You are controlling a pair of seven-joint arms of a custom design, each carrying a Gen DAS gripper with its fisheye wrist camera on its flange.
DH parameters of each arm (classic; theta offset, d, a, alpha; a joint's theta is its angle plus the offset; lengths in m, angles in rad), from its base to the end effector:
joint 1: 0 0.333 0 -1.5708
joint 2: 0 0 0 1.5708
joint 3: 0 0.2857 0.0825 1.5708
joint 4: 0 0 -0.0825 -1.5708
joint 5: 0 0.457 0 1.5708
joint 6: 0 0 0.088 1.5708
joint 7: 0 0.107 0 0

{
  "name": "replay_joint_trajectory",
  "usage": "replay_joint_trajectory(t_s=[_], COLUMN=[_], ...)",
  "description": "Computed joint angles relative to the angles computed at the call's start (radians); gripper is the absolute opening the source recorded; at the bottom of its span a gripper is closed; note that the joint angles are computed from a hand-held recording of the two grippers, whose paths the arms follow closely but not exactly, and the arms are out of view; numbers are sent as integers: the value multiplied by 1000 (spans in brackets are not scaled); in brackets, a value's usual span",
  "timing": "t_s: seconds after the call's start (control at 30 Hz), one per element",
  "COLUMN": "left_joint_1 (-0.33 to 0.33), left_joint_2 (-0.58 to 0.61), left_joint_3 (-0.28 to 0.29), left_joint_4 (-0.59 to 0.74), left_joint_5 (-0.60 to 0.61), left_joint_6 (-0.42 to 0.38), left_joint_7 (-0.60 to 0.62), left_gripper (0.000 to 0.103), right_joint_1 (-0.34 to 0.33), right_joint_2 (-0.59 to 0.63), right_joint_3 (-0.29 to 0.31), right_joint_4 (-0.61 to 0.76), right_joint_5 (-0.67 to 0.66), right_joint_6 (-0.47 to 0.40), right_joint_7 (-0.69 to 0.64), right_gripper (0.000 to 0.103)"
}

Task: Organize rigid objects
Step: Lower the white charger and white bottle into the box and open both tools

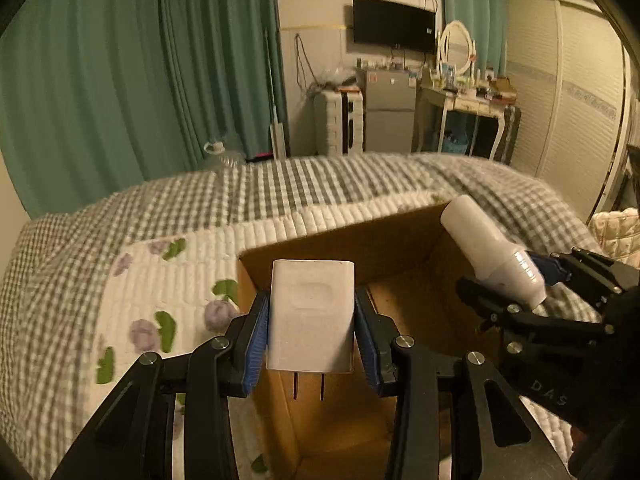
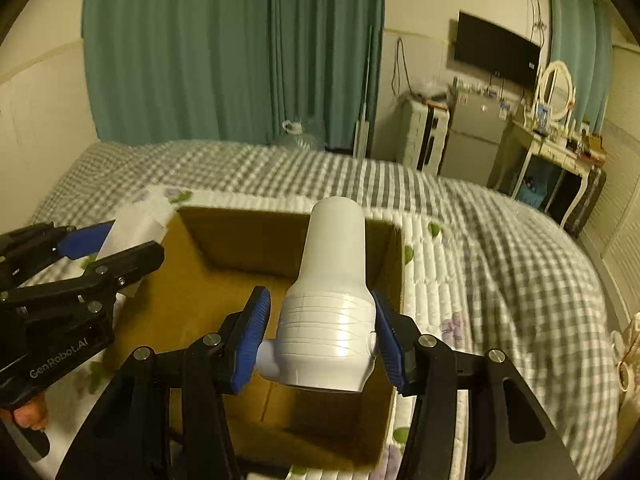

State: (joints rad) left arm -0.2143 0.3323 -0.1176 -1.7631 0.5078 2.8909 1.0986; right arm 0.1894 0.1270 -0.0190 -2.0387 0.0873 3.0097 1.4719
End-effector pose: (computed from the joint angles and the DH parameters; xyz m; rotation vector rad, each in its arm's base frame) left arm 0.6950 -0.2619 0.4028 -1.4873 1.9708 -0.8115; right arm 0.6722 0.1095 0.4126 -1.8528 1.5318 -0.6927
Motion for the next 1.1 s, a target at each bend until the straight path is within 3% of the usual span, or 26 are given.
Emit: replay_joint_trajectory(t_s=[0.07, 0.13, 0.33, 0.4, 0.43, 0.47, 0.5, 0.57, 0.6, 0.63, 0.7, 0.8, 0.87, 0.9, 0.97, 1.1], left_joint_1=[33, 35, 42, 38, 30, 20, 19, 8, -20, -19, 17, 31, 35, 38, 48, 71], left_joint_2=[52, 72, 78, 76, 68, 59, 45, 17, -12, -35, -73, -160, -230, -264, -349, -483], left_joint_3=[-42, -47, -57, -51, -40, -27, -24, -15, 18, 16, -23, -35, -36, -38, -47, -62], left_joint_4=[46, 62, 41, 38, 28, 18, 0, -24, -47, -69, -105, -180, -243, -273, -344, -458], left_joint_5=[-81, -116, -164, -175, -167, -152, -146, -126, -77, -64, -100, -111, -100, -95, -108, -96], left_joint_6=[-49, -78, -57, -50, -41, -28, -6, 11, 16, 28, 44, 62, 73, 77, 78, 96], left_joint_7=[63, 78, 121, 114, 98, 77, 67, 45, -9, -23, 15, 11, -4, -13, -12, -71], left_gripper=[41, 41, 41, 44, 47, 58, 62, 74, 80, 81, 83, 91, 92, 92, 95, 102], right_joint_1=[-12, -27, -74, -46, -55, -82, -102, -75, -38, -30, -53, -3, -49, -100, -198, -198], right_joint_2=[42, 71, 100, 102, 103, 98, 90, 60, 44, 17, -26, -110, -161, -190, -254, -377], right_joint_3=[4, 11, 69, 40, 50, 82, 107, 82, 43, 37, 69, -9, 4, 42, 127, 147], right_joint_4=[32, 54, 69, 67, 68, 65, 63, 34, 13, -17, -48, -130, -173, -195, -242, -349], right_joint_5=[28, 58, 195, 182, 207, 259, 311, 304, 246, 236, 293, 39, -197, -290, -377, -321], right_joint_6=[-6, 0, 17, 29, 29, 26, 17, 27, 49, 81, 85, 137, 161, 169, 179, 180], right_joint_7=[-21, -50, -206, -180, -188, -226, -263, -247, -195, -186, -243, -22, 186, 272, 362, 296], right_gripper=[51, 51, 52, 53, 58, 63, 65, 80, 81, 81, 82, 90, 94, 95, 98, 101])
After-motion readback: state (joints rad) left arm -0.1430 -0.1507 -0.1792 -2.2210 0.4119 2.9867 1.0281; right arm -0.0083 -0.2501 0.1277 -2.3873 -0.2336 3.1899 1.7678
